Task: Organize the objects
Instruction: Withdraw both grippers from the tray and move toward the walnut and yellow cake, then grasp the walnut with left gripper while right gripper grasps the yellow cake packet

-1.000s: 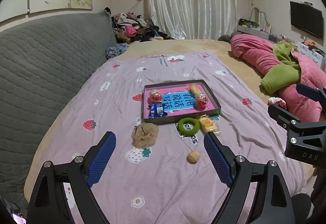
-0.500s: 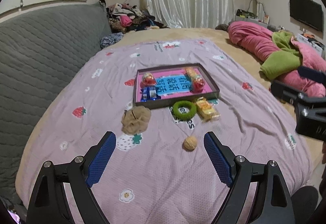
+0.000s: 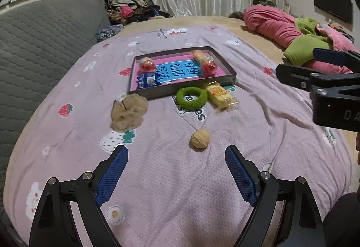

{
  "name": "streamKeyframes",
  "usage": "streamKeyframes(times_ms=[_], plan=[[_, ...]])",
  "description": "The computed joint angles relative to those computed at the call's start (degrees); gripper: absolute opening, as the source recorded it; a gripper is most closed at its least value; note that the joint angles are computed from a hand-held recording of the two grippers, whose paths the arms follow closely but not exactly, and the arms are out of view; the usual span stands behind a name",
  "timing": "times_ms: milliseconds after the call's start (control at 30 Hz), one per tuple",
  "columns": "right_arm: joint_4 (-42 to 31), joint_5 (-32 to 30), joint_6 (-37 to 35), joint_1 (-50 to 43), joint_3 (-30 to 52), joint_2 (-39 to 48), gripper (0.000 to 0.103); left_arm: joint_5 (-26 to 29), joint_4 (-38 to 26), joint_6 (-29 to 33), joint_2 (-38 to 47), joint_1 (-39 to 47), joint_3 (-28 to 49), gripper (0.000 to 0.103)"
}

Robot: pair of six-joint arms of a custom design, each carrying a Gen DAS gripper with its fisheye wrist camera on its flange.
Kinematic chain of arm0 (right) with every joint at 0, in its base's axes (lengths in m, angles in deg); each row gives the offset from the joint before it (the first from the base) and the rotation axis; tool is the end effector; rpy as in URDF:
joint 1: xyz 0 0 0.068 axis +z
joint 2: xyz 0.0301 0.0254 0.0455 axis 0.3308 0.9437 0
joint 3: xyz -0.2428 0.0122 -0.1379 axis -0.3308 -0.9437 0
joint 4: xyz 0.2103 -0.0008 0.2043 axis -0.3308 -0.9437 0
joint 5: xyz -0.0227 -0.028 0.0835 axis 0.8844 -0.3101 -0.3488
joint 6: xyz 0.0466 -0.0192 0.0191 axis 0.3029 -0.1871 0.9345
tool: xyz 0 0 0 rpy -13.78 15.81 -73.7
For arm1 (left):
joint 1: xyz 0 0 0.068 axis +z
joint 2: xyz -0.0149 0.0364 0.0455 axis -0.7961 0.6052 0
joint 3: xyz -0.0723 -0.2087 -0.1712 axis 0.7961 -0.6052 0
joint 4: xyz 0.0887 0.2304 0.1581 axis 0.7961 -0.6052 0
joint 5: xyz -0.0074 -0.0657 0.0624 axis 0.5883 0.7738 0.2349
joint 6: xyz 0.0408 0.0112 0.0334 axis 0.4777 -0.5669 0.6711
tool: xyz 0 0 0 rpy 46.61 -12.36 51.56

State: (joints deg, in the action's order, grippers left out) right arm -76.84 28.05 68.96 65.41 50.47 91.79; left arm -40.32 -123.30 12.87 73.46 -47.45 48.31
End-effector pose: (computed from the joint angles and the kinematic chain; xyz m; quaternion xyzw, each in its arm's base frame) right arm 0.1819 0.1615 0.2951 -0.1277 0.8945 -0.0438 0.4262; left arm 0.1551 0.0108 0.2312 0.0673 0.9199 0.0069 0.3862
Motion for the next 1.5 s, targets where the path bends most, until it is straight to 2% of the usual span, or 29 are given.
streamKeyframes(times_ms=[433,700,1067,1500], plan=[[10.1,-7.8,-3.9,-7.8,-3.5,7.5,0.096,1.2,11.3,-1.6,11.4,-3.0,-3.6,0.089],[15.6,-10.6,-7.1,-11.4,-3.1,13.8,0.096,0.5,19.5,-1.5,19.3,-4.1,-4.5,0.089],[22.0,-15.5,-8.5,-14.9,-1.9,22.1,0.096,4.3,26.7,-1.5,29.2,-1.8,-2.7,0.089],[24.8,-16.4,-10.7,-16.5,3.1,32.3,0.096,5.0,32.3,-2.7,37.9,-1.2,-0.5,0.089]])
